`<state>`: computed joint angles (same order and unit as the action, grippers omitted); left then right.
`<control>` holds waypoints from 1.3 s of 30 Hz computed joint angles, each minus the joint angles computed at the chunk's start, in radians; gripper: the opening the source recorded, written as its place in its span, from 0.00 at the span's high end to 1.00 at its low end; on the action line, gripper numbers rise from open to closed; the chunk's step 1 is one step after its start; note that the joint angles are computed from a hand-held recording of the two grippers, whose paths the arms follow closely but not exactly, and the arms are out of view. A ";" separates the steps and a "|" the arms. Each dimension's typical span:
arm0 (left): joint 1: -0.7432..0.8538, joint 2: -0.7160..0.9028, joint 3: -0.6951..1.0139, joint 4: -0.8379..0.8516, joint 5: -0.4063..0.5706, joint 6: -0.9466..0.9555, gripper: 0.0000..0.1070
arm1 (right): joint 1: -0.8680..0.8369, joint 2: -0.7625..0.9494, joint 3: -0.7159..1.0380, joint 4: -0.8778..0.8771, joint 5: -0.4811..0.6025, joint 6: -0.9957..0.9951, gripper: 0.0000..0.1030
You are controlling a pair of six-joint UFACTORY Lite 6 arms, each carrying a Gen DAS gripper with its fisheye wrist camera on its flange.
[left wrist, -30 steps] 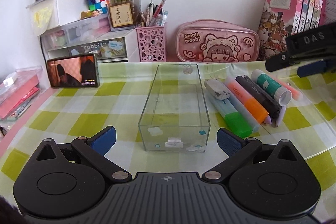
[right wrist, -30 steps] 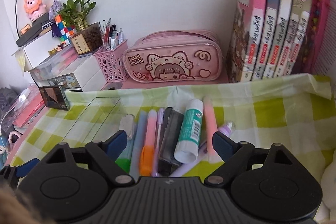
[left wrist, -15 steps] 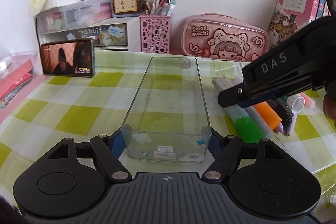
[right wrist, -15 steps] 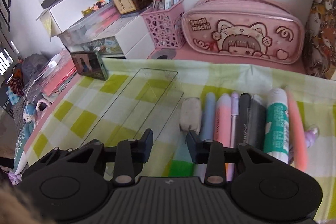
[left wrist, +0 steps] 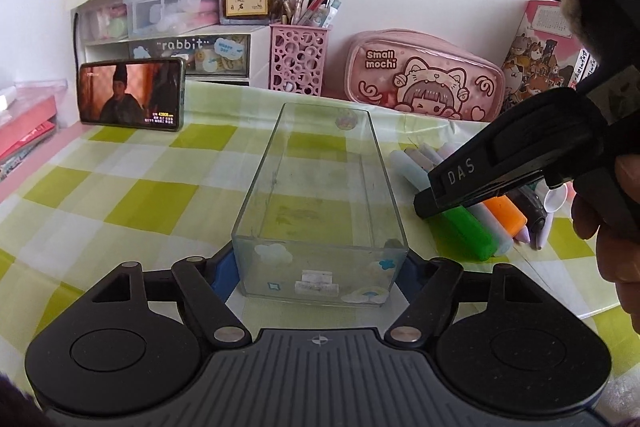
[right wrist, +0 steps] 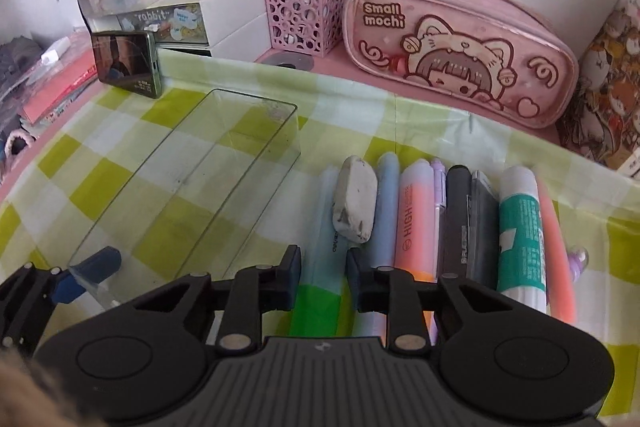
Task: Organize stationery
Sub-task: 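Grasp the green highlighter from the row with the right gripper, then carry the green highlighter into the clear box and release it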
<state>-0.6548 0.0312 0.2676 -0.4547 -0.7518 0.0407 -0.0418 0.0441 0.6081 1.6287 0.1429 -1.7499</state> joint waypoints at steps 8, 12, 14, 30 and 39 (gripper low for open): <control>-0.004 0.005 -0.007 0.001 -0.017 -0.007 0.31 | -0.251 0.011 -0.054 -0.004 0.349 0.094 0.94; -0.017 0.004 -0.006 -0.022 -0.018 0.005 0.31 | -0.282 0.002 -0.068 0.026 0.385 0.089 0.94; -0.019 0.003 -0.008 -0.024 -0.019 0.005 0.31 | -0.296 -0.015 -0.087 0.032 0.401 0.083 0.94; -0.050 -0.020 -0.025 -0.081 -0.019 0.034 0.31 | -0.186 -0.179 -0.063 -0.084 0.458 0.377 0.94; -0.049 -0.026 -0.038 -0.074 -0.029 0.027 0.31 | -0.007 0.024 0.115 -0.166 0.323 0.538 0.94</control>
